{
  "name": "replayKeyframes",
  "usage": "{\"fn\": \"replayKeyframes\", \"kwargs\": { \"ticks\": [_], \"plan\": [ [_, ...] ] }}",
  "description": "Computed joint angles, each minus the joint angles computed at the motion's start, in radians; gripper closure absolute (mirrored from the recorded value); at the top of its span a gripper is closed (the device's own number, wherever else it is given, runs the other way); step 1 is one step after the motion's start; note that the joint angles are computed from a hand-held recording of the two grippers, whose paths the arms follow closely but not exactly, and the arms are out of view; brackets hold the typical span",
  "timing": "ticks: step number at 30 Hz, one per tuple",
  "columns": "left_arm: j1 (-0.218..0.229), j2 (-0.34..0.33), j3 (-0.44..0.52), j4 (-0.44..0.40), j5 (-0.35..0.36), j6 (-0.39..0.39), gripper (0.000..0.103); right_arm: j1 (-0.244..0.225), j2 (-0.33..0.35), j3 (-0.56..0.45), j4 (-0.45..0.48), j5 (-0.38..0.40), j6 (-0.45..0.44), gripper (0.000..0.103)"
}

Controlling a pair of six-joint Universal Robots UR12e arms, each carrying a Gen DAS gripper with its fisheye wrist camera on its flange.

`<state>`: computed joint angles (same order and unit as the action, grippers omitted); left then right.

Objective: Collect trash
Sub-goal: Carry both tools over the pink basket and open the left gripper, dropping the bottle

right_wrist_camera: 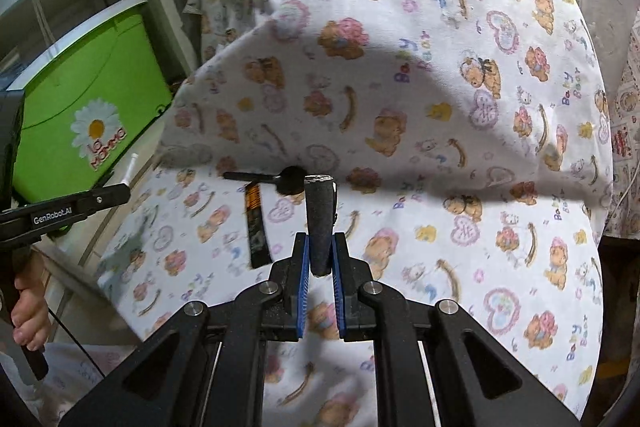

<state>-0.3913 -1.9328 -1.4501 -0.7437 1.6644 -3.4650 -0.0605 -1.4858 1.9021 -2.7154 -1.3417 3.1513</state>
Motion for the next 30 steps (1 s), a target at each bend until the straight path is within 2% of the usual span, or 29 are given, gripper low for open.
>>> {"fn": "replayKeyframes", "kwargs": {
  "ticks": [15,20,22,25,30],
  "plan": [
    [-0.024,0.109,-0.161,0.024,-0.035,-0.011,0.089,0.006,-0.104,0.095,0.017,0.097,-0.018,0.091],
    [-0.032,0.152,-0.212,0.04,-0.064,-0.01,0.089,0.015,-0.13,0.119,0.03,0.11,-0.068,0.091],
    [-0.034,0.161,-0.224,0.031,-0.079,-0.006,0.089,0.024,-0.136,0.123,0.043,0.081,-0.081,0.091],
    [-0.027,0.168,-0.233,0.011,-0.119,-0.009,0.089,0.008,-0.156,0.135,0.086,0.147,-0.078,0.091],
    [-0.028,0.159,-0.225,-0.047,-0.134,0.009,0.089,0.009,-0.188,0.158,0.13,0.166,-0.122,0.091]
  ]
}}
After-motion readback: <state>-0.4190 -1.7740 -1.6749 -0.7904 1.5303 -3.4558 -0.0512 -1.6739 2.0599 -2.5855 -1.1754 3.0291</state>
